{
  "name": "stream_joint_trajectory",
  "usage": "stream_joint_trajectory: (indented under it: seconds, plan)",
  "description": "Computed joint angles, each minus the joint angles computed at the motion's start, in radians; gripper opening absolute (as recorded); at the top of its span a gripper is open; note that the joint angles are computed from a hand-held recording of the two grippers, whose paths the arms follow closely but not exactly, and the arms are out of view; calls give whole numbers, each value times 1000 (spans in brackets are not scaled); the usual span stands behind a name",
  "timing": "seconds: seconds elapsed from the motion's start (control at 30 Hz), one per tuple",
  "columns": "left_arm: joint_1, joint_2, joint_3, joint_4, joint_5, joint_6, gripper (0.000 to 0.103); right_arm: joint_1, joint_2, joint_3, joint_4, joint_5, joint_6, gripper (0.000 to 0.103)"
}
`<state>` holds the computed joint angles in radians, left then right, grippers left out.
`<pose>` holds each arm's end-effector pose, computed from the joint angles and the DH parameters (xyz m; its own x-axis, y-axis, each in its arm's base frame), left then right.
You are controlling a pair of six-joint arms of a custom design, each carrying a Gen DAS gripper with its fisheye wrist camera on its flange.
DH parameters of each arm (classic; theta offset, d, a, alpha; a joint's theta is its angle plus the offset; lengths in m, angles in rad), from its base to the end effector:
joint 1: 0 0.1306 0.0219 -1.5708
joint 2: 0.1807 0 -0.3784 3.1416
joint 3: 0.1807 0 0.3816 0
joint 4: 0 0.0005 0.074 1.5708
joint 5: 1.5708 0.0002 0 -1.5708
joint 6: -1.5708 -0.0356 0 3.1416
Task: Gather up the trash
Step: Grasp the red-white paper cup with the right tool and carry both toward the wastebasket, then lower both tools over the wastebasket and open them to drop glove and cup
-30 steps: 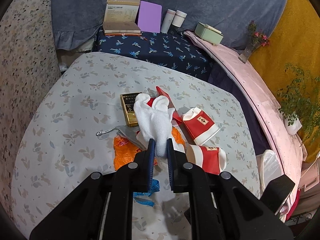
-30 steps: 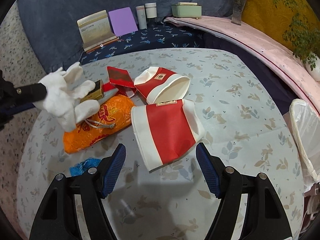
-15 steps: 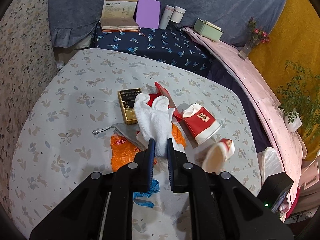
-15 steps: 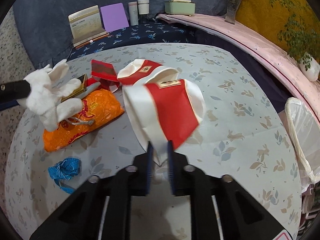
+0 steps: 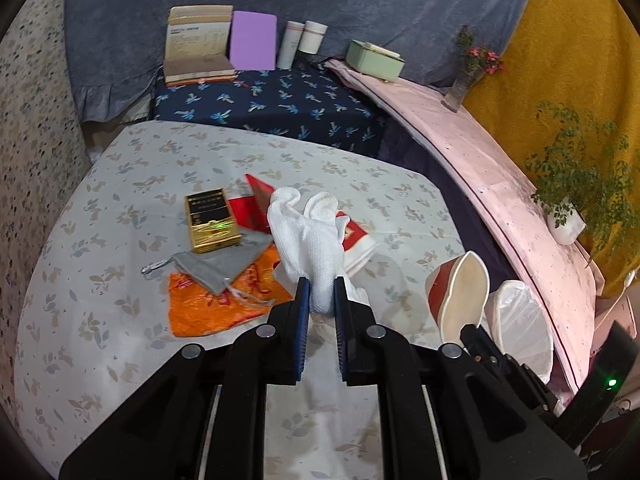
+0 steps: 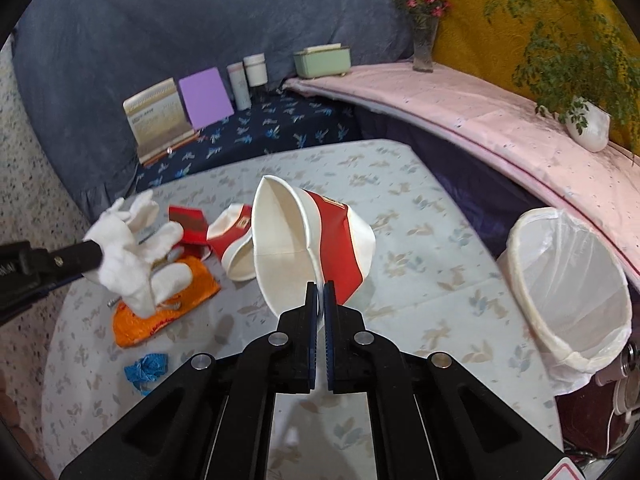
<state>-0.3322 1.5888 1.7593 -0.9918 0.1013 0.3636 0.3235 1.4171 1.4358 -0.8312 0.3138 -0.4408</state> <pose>0.5158 -0.1823 0.4861 -0.7853 -0.1033 -0.6104 0.1180 0.9429 -0.3115 0.4660 0.1441 0.4376 -0.6657 0.2048 -0.7176 0.2023 0.9751 0.0907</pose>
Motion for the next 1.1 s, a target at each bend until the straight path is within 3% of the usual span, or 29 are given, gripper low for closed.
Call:
stream_joint_trajectory:
  seconds: [0.53, 1.1]
  plan:
    - [-208, 63, 155, -34, -56, -44, 12, -164, -234, -88, 7, -7, 19, 3]
    - [-375, 202, 363, -80, 8, -114, 12, -408, -378, -172, 10, -61, 46, 3]
